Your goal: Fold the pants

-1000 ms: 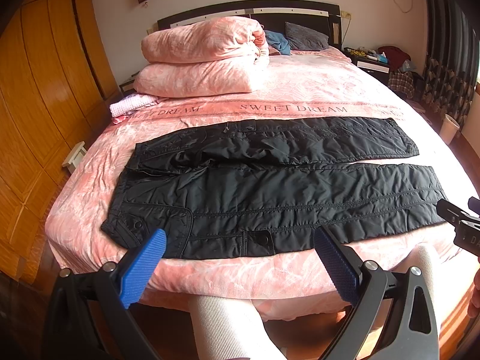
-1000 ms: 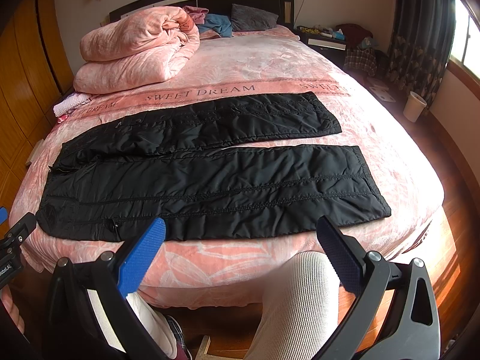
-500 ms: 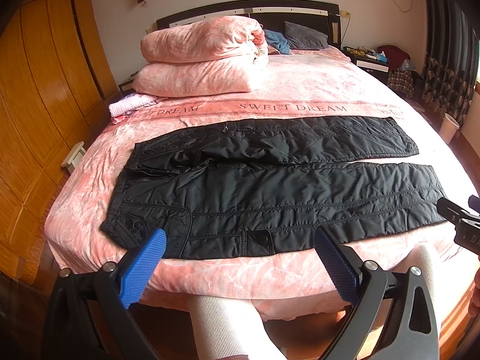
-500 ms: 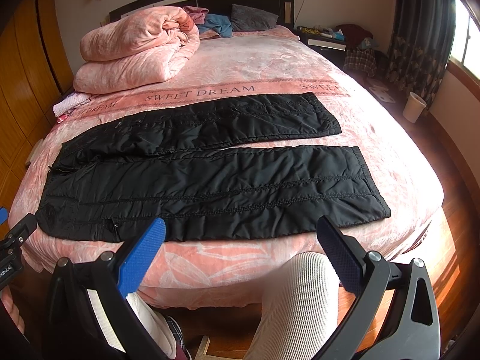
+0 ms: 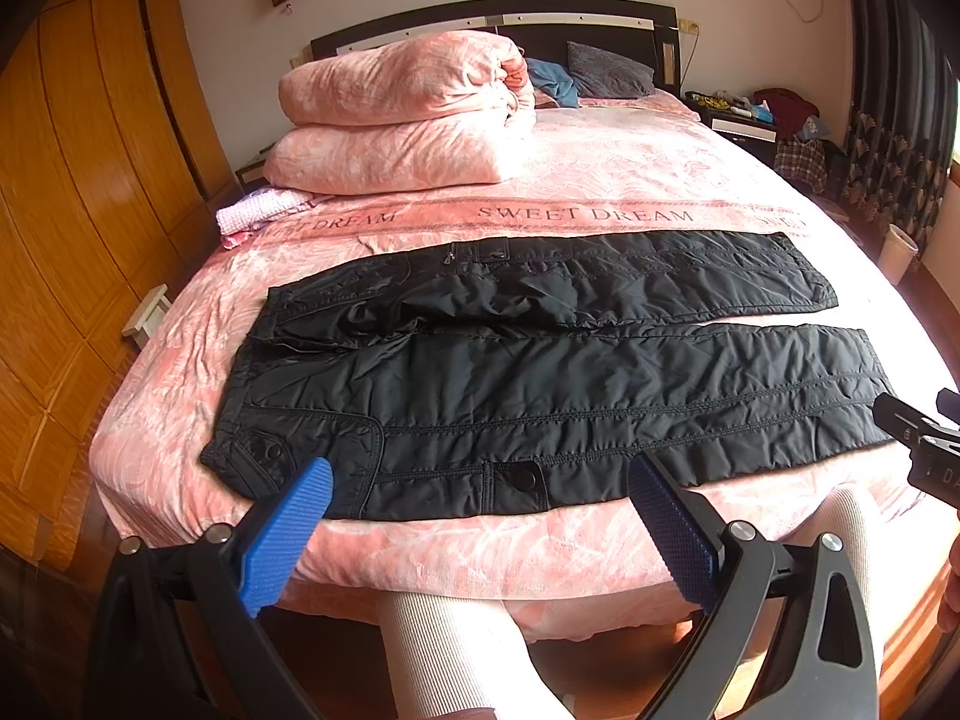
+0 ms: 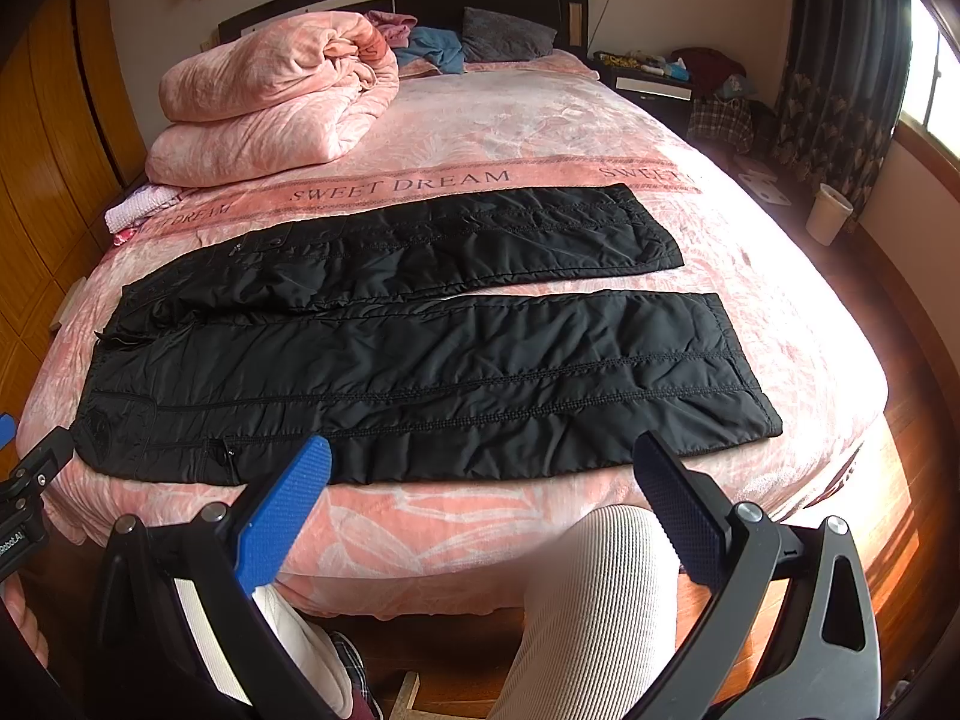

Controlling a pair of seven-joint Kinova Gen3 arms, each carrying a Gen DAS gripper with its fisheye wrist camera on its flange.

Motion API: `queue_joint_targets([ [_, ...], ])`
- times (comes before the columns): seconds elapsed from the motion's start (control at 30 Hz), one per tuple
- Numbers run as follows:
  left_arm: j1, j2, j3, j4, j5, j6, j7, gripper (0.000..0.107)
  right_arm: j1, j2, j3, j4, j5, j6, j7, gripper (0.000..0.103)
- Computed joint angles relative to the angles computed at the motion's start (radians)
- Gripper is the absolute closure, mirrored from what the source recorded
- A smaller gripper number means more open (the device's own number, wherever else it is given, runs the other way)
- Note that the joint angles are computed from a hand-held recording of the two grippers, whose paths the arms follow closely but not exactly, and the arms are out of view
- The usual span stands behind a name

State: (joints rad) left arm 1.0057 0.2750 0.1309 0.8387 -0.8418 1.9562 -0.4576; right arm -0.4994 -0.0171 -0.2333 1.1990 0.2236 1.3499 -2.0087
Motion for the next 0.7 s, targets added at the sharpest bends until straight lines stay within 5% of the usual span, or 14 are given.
queue_joint_targets([
  [0.7,0.000,0.000,0.002,0.010,0.005,-0.006,0.008,0.008,-0.001,0.005,0.004,0.000,0.001,-0.001,0.007,0.002],
])
